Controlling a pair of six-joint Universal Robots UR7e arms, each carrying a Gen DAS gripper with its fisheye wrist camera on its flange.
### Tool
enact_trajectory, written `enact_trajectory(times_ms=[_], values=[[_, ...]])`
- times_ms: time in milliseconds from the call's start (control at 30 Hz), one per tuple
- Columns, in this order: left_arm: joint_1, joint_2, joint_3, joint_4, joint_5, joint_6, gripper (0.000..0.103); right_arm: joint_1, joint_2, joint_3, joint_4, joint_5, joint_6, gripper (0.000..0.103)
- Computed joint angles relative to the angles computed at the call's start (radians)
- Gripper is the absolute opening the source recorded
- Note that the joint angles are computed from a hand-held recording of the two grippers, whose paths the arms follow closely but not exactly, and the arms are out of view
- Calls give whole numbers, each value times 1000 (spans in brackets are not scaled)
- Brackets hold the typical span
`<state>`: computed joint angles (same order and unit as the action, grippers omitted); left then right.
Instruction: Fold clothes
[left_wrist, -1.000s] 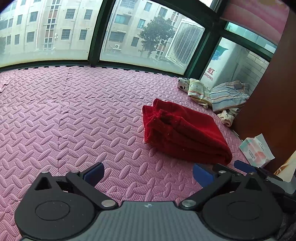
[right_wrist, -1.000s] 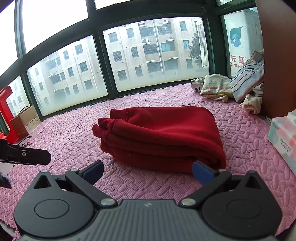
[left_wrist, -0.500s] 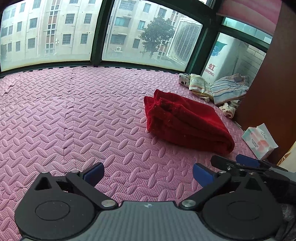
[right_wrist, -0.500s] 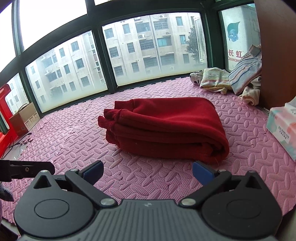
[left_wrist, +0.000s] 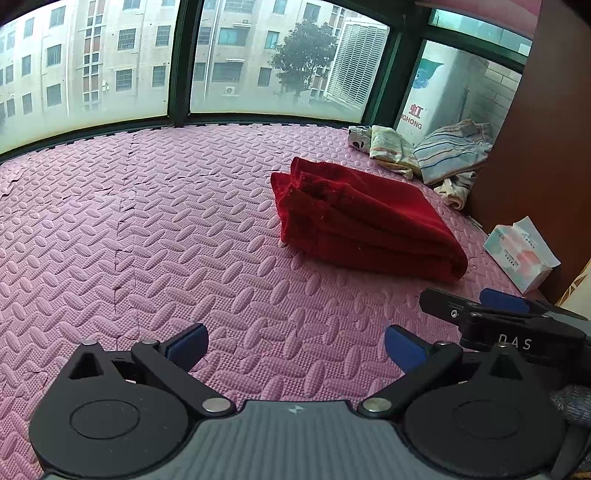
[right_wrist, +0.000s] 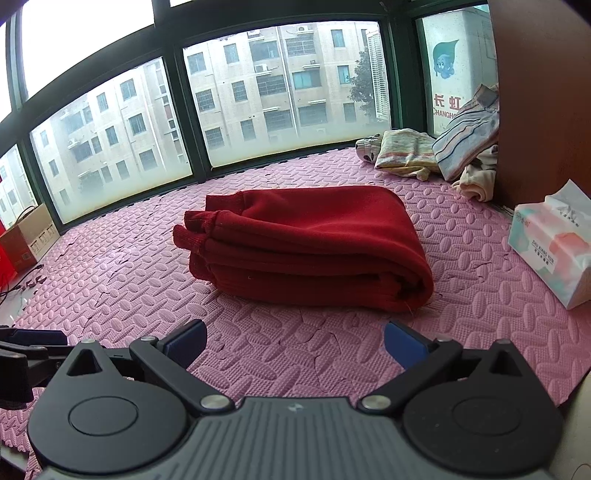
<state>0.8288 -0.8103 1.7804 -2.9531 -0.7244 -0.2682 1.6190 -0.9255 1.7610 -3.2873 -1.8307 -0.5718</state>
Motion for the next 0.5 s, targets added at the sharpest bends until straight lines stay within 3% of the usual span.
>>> enact_trajectory(times_ms=[500], values=[[3,16,-23,40,-12,6,103,3,6,-8,7,-21,2,103]])
